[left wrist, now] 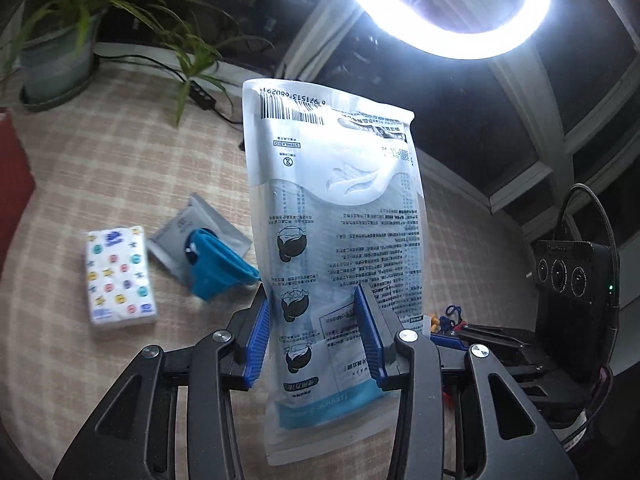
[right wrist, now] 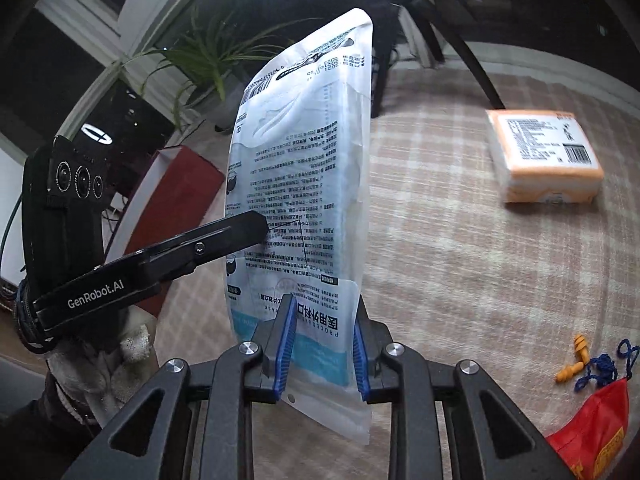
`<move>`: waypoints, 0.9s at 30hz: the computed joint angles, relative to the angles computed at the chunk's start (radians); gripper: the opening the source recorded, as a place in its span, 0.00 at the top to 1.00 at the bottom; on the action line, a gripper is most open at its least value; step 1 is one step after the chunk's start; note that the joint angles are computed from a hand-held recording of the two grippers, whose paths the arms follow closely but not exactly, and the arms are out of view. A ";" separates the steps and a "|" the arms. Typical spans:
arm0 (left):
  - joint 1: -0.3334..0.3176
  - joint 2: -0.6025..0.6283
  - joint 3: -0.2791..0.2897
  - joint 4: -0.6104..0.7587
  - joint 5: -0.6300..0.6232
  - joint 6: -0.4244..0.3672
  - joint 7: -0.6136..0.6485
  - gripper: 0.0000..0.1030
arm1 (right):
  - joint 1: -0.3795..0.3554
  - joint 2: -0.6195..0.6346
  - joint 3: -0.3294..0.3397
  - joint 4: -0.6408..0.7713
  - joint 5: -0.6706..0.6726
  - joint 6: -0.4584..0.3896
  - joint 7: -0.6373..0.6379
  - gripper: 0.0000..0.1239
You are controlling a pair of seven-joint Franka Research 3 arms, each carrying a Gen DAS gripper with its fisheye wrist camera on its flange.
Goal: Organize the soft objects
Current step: 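Close the right gripper on the mask bag and lift it with both grippers, then carry the mask bag with both grippers into the open box and release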
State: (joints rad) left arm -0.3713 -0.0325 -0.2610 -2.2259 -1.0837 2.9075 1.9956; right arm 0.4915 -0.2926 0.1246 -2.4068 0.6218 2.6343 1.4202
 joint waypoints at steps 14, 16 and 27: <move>-0.046 -0.343 0.148 -0.293 0.074 0.074 -0.072 0.62 | 0.108 0.079 0.090 0.152 -0.034 0.039 0.079 0.81; -0.040 -0.392 0.175 -0.337 0.113 0.073 -0.097 0.62 | 0.124 0.114 0.105 0.191 -0.047 0.042 0.097 0.81; 0.103 -0.586 0.300 -0.481 0.432 -0.020 -0.226 0.62 | 0.211 0.379 0.168 0.476 -0.171 0.062 0.227 0.81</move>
